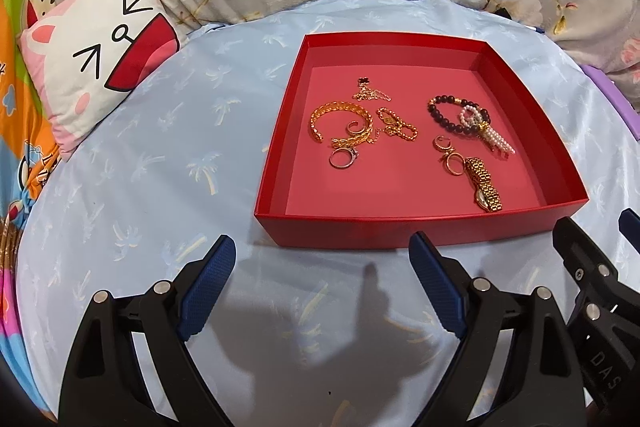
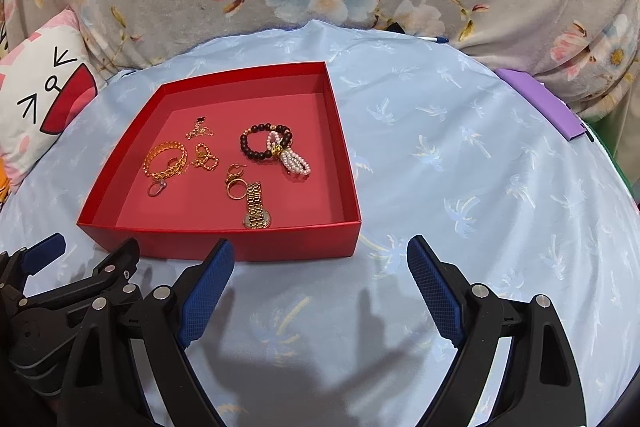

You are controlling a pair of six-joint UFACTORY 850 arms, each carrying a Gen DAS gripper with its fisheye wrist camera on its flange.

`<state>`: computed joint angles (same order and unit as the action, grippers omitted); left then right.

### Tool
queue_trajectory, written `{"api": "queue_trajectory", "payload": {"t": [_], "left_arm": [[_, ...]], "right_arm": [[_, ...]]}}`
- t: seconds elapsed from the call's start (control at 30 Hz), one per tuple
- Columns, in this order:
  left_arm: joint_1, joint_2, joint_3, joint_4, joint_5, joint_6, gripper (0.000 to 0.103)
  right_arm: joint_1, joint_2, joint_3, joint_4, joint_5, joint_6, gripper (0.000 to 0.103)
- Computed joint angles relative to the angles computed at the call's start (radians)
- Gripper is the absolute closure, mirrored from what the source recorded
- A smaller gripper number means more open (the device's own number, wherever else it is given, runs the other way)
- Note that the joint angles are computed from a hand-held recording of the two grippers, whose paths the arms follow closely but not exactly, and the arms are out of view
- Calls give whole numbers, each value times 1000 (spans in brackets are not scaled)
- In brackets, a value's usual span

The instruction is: Organize jewelry

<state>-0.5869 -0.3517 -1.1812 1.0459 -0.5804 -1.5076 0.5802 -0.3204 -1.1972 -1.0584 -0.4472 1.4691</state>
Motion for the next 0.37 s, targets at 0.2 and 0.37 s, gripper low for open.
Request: {"api": "queue_trajectory", "payload": {"t": [0.2,0.37], "left_arm": [[-1,7,-1,-31,1,21,17],[-8,15,8,-13,-7,4,17]], "right_arm": [[5,17,15,-17,-3,20,17],[8,26,22,-20,-6,23,17]]}}
